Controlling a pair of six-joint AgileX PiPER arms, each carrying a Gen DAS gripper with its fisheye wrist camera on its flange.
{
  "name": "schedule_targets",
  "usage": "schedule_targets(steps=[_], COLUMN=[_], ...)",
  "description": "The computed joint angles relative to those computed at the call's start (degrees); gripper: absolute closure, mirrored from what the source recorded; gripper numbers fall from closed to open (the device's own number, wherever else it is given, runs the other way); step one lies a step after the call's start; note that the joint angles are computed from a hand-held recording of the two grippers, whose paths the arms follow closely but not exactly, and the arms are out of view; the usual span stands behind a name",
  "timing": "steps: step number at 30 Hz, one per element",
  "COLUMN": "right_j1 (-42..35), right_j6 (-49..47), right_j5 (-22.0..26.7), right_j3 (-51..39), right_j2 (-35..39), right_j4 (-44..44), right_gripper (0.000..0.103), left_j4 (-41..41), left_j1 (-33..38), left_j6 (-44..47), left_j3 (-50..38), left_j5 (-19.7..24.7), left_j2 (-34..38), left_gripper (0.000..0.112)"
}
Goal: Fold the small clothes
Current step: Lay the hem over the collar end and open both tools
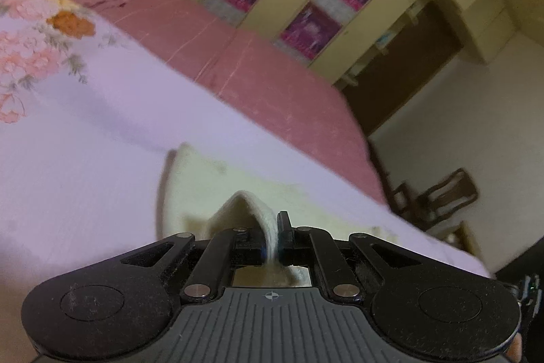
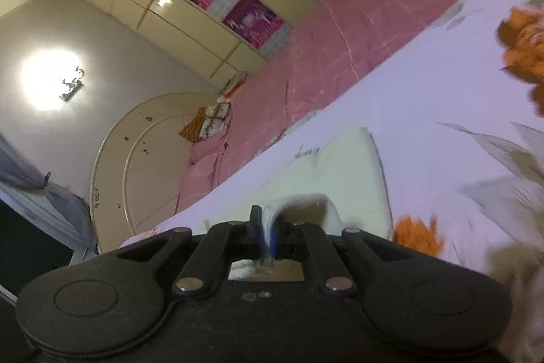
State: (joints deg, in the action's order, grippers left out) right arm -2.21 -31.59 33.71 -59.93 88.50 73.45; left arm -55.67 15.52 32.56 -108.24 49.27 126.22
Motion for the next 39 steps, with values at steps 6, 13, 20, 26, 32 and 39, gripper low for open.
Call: schedule_targets(steps=[6, 13, 20, 26, 32, 39], right_j1=[2.07, 6.7, 15.75, 19.44, 18.74, 25.17], right_j6=[-12.84, -3.47, 25.92, 49.32, 55.27, 70.43], right_j5=[-10.83, -12.95, -14.06, -20.28, -16.36, -16.8], right_j3=[5.01, 1.85, -4.86, -3.8, -6.79, -5.36], right_j2=[-4.53, -3.84, 1.19, -1.68, 2.76, -0.17], right_j4=[5.57, -17.93, -58.03, -83.03, -89.48, -107.94], right_gripper=[0.05, 0.057, 0.072, 0.098, 0.098, 0.051], left_j4=[-13.91, 1.93, 14.53, -5.95, 11.67, -4.0], left_j1=[1.73, -1.22, -4.76, -4.08, -6.67, -10.32], left_j6=[18.06, 16.15, 6.79, 26.45, 10.1, 25.92], left_j3=[11.66, 1.01, -10.49, 7.18, -1.05, 17.44], left_j5=[-9.53, -4.36, -1.01, -14.42, -12.27, -27.03], left_j2=[-5.81, -0.96, 4.35, -4.95, 0.83, -12.44], left_gripper=[0.02, 0.053, 0.108, 0.109, 0.109, 0.021])
